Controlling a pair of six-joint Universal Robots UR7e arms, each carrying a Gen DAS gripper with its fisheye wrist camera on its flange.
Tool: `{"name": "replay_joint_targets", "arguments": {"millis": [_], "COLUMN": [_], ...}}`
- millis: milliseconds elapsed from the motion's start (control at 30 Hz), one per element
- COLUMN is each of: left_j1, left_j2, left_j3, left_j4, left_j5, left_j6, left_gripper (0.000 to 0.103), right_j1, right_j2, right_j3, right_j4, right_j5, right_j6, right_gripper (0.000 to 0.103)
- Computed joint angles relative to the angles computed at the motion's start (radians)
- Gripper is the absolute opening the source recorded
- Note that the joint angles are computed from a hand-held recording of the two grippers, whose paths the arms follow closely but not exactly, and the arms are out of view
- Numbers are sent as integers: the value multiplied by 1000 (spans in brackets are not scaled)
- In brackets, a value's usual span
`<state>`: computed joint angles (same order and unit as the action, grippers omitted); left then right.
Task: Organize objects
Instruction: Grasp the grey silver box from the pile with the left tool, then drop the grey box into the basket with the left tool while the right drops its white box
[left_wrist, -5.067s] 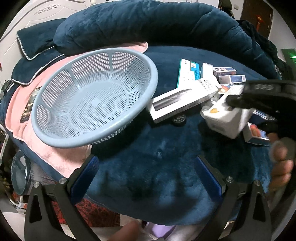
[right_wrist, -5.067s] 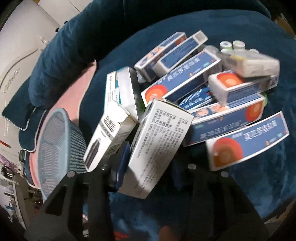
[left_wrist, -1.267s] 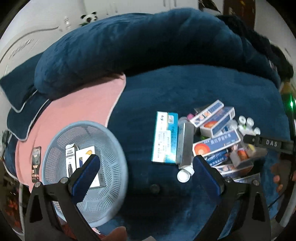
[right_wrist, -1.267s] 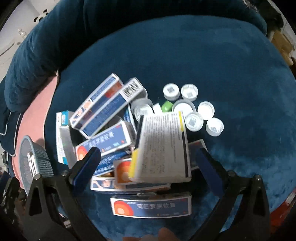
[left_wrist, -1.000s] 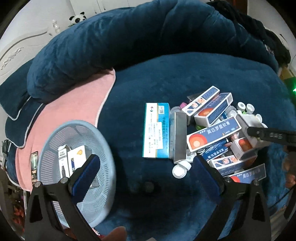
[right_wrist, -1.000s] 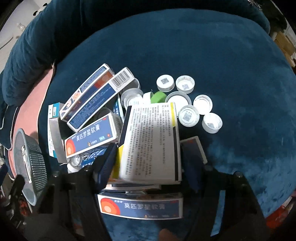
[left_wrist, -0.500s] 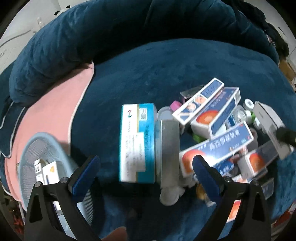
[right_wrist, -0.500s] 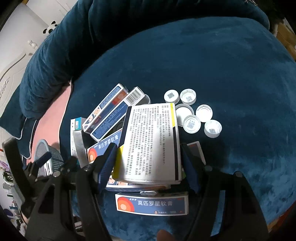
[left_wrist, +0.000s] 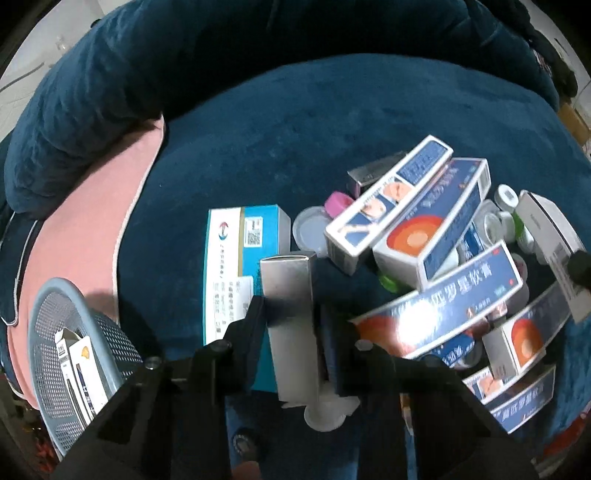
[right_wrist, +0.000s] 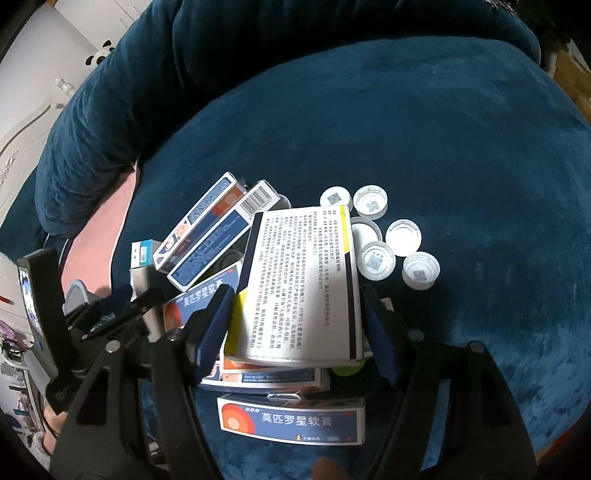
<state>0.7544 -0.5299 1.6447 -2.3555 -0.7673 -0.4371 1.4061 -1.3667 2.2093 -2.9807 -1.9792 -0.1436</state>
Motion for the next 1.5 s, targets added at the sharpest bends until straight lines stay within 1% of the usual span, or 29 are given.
{"name": "replay_joint_targets", "arguments": {"millis": [133,233,400,567,700,800,933,1000,1067,1167,1233,1367,1433,1467,1500], "left_j1": [-9,-22,-35,-24,-9,1,17,30,47,74,86,108,118,120,125], "left_j2": [-28,-58,-135,-225,-309,-386,-479,-525,-568,-614,-631,-640,-637,-632,-633], "left_j3": [23,54,125,186,242,301,364,392,409,420,425,439,445,444,445], "left_j4": [-7,-38,-103,-147,-142,-123,-66,12,136,289,343,356,328,320,309], "left_j5": [-12,-21,-29,-32,4,62,159,218,261,280,287,300,298,292,286], "left_j6": [-15,-17,-25,-56,-106,-154,-222,-289,-392,-530,-582,-586,-556,-554,-546], "left_gripper": [29,29,29,29,29,29,29,29,29,29,29,29,31,35,57], "right_j1": [-1,5,26,62,108,151,214,248,280,328,361,398,410,413,411], "right_j2": [-2,-1,0,23,64,106,169,205,239,296,336,394,422,426,433], "right_j3": [-3,-2,3,-2,-19,-36,-59,-73,-87,-113,-130,-152,-162,-156,-161], "right_j4": [2,-5,-23,-27,-31,-29,-23,-16,-10,7,25,50,57,53,60], "right_j5": [8,13,17,20,15,14,17,22,26,51,79,126,127,128,130], "right_j6": [7,7,9,23,28,29,33,32,32,27,27,28,23,21,18], "right_gripper": [69,69,69,69,69,69,69,69,69,69,69,70,71,71,72]}}
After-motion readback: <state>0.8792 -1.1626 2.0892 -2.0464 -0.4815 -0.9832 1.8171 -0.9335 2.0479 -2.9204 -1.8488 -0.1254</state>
